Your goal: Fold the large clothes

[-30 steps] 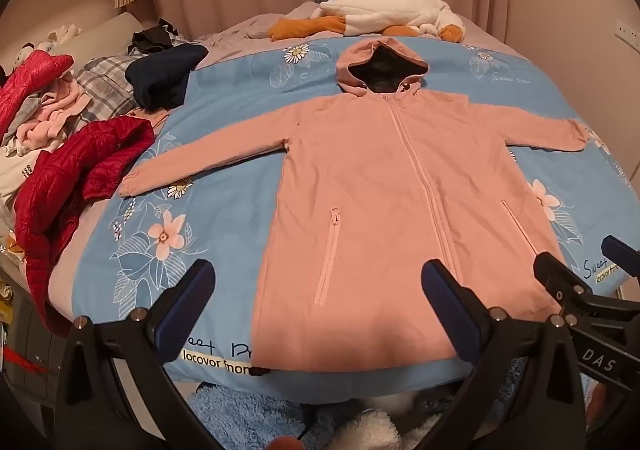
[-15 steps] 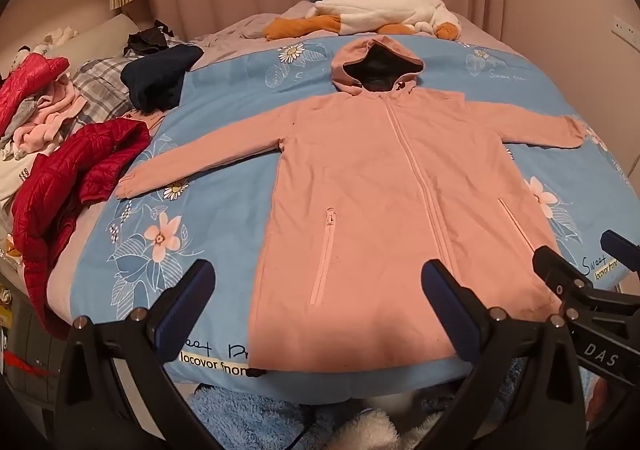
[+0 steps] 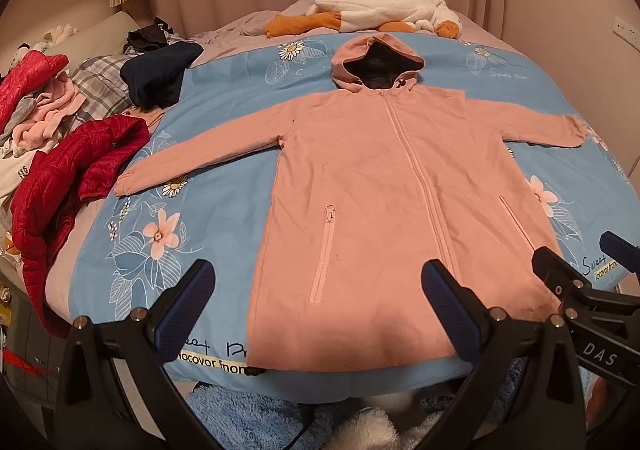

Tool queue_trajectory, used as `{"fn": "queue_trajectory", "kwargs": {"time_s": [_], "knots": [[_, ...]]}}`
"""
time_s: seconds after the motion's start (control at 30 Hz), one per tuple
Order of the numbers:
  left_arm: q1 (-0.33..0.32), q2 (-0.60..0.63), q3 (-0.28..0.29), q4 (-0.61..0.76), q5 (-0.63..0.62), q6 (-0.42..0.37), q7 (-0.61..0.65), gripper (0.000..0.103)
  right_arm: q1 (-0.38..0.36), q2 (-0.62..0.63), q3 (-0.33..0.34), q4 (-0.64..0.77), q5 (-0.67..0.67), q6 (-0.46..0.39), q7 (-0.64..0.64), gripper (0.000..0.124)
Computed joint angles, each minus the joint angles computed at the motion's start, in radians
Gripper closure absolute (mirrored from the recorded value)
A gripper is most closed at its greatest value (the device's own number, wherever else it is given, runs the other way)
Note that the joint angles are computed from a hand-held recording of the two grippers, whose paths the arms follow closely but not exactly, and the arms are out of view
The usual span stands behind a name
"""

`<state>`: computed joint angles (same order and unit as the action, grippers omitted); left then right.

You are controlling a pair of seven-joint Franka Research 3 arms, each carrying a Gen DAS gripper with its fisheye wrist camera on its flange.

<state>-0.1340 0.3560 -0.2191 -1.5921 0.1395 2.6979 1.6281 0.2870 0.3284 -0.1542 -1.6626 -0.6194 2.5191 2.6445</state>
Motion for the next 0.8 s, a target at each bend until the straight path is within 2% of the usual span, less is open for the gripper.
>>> {"fn": "queue_trajectory", "kwargs": {"time_s": [0.8], "knots": [[-0.003,0.003,0.0,0.001,0.006,-0.005,-0.003,0.0,0.002,0.001,-0.001,-0.003,-0.001,0.003,0.003,0.021]]}}
